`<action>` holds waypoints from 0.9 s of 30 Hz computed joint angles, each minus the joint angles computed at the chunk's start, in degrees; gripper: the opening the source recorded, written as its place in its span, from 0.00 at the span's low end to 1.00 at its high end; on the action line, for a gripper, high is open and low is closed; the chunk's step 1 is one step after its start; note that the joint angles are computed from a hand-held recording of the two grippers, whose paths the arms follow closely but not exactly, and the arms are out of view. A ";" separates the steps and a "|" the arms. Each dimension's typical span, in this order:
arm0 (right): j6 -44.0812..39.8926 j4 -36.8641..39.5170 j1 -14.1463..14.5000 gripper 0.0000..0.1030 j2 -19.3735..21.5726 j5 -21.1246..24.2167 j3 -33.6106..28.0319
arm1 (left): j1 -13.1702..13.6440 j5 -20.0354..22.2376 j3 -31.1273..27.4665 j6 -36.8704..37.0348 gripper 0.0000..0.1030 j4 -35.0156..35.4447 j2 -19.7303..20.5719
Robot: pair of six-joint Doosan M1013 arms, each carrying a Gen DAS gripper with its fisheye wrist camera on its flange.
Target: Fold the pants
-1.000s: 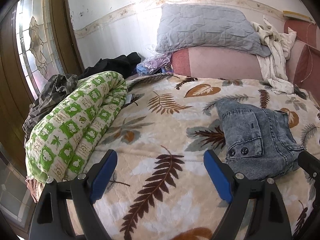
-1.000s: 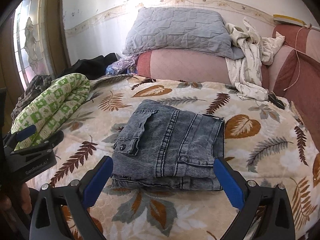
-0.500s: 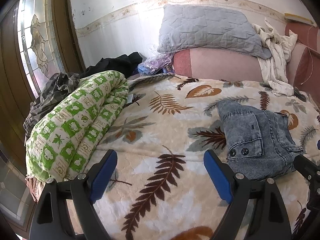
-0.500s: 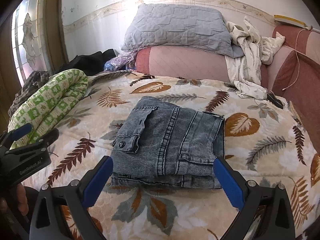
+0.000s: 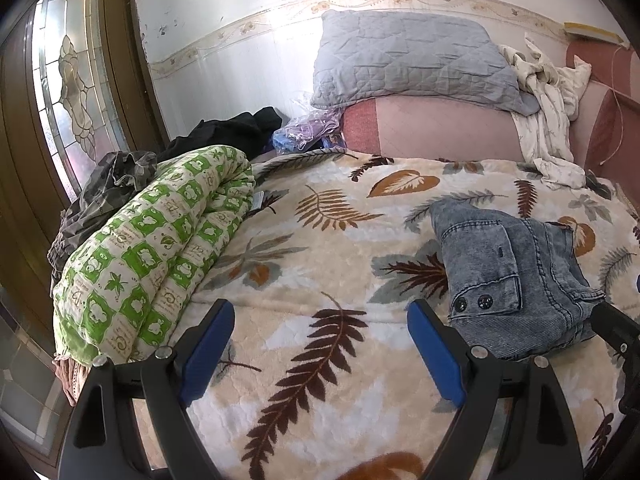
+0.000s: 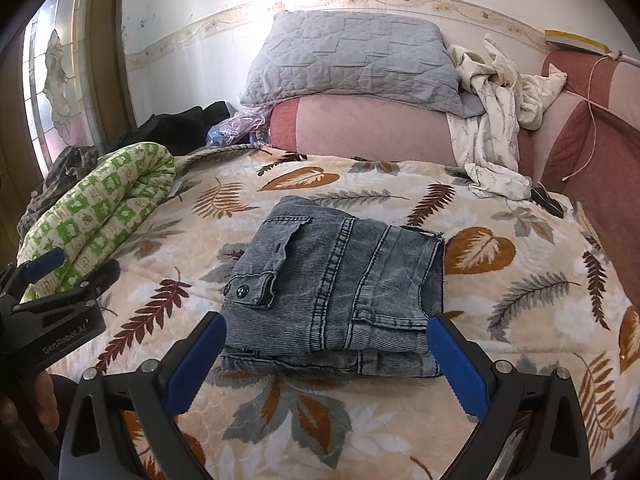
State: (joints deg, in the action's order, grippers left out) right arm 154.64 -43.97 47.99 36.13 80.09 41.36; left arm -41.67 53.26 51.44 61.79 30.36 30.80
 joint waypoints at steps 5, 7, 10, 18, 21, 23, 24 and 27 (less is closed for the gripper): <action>0.20 -0.02 -0.05 0.99 -0.03 0.17 0.11 | 0.19 0.25 -0.11 0.14 0.86 -0.28 0.17; 0.36 0.09 -0.06 0.99 -0.09 0.06 0.25 | 0.22 0.26 -0.13 0.24 0.86 -0.31 0.22; 0.37 -0.14 -0.06 0.99 -0.08 0.16 0.39 | 0.21 0.26 -0.06 0.12 0.86 -0.33 0.18; 0.93 0.28 -0.22 0.99 -0.39 -0.23 0.97 | 0.59 0.82 -0.33 1.06 0.86 -2.28 0.43; 1.08 0.09 -0.16 0.99 -0.37 -0.23 0.98 | 0.60 0.86 -0.39 1.19 0.86 -2.21 0.50; 0.96 0.21 -0.17 0.99 -0.35 -0.22 0.95 | 0.56 1.00 -0.47 1.28 0.86 -2.25 0.54; 0.94 0.25 -0.18 0.99 -0.35 -0.20 0.96 | 0.58 1.01 -0.47 1.46 0.86 -2.39 0.55; 1.09 0.46 -0.22 0.99 -0.38 -0.28 1.01 | 0.59 0.95 -0.40 1.62 0.86 -2.53 0.51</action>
